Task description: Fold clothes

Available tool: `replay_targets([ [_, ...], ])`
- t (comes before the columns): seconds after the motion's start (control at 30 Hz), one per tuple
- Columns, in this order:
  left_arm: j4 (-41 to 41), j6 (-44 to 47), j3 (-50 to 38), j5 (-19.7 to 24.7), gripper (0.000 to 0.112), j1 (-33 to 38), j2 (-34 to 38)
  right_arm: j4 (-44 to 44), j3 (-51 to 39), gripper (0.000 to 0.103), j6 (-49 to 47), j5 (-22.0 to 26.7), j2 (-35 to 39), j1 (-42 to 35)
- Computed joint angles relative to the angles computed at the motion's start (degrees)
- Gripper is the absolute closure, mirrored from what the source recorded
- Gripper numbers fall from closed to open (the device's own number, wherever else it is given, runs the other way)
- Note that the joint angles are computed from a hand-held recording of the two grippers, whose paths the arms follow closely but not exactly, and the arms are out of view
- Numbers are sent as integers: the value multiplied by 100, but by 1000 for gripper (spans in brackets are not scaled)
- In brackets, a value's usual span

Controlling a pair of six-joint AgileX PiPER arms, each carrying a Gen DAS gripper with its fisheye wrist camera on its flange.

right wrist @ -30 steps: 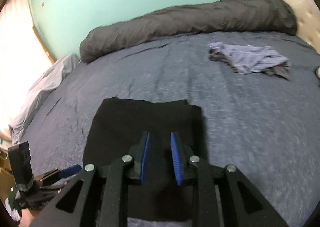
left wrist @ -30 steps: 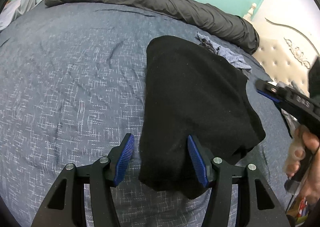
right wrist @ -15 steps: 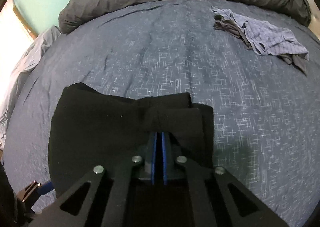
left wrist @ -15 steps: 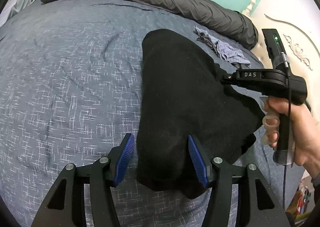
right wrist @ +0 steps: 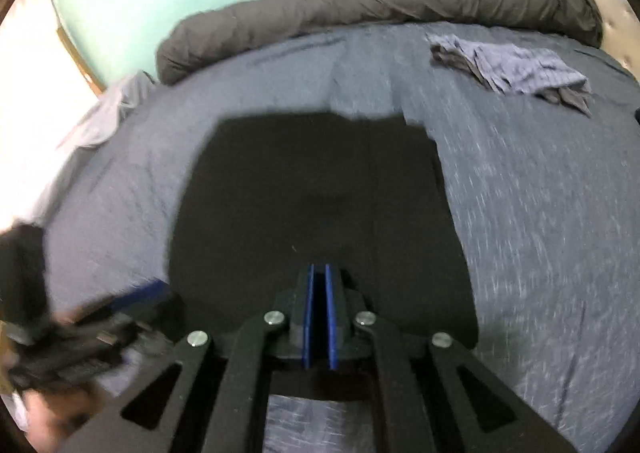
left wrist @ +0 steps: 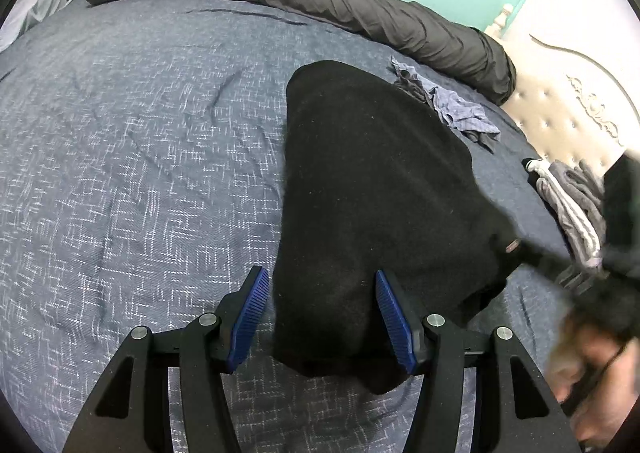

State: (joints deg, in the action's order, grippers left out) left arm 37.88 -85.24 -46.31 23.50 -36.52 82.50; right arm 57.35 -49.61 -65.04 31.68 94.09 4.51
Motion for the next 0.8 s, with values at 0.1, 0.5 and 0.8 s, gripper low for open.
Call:
replay_targets([
  [0.1, -259, 299, 48, -67, 52, 33, -14, 469, 239, 101, -546, -443, 186, 176],
  [0.5, -238, 59, 882, 42, 52, 609, -1198, 1318, 1258, 96, -1041, 568, -1280, -760],
  [0.8, -240, -192, 1514, 618, 52, 538, -2465, 1283, 1894, 70, -440, 920, -1145, -508],
])
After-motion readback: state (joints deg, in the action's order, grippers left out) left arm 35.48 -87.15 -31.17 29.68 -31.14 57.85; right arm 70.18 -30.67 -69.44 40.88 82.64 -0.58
